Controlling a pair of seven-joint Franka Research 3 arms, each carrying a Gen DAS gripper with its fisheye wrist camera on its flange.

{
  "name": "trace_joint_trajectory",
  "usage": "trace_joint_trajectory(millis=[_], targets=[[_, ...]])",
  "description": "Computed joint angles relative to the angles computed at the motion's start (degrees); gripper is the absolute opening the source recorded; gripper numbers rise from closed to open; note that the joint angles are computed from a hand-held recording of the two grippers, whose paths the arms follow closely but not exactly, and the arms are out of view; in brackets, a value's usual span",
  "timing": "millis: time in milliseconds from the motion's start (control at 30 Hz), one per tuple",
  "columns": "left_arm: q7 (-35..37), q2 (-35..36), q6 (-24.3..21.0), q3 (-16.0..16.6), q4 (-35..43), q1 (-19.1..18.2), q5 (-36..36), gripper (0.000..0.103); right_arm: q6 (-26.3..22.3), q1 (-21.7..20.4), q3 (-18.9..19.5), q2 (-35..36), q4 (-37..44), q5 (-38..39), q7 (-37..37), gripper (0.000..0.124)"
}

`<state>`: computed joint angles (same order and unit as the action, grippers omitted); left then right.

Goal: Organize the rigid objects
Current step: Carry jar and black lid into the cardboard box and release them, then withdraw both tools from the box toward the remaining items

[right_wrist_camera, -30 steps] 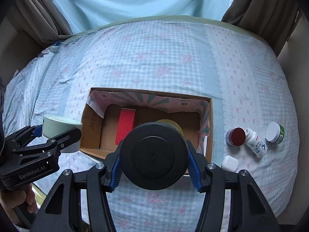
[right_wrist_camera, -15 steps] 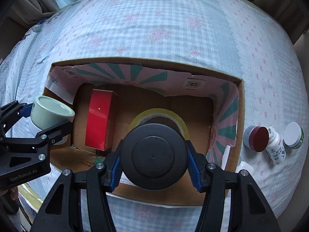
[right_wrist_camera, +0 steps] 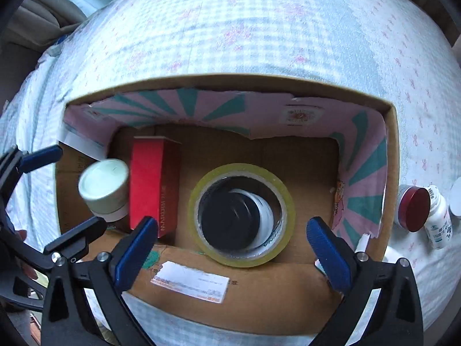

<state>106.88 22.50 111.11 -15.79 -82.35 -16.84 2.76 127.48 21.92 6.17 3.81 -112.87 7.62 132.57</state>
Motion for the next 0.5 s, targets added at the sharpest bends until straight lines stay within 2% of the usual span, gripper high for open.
trace_joint_trajectory(millis=[267, 500], targets=[[-3.5, -1.8, 0.0, 0.0, -1.9, 1.2, -3.1, 0.103, 0.0, -0.1, 0.1, -2.0, -1.2, -1.7, 1.8, 0.103], [-5.1, -5.1, 2.7, -0.1, -4.4, 1.6, -4.2, 0.103, -2.0, 0.3, 0.7, -3.5, -0.3, -4.7, 5.1, 0.103]])
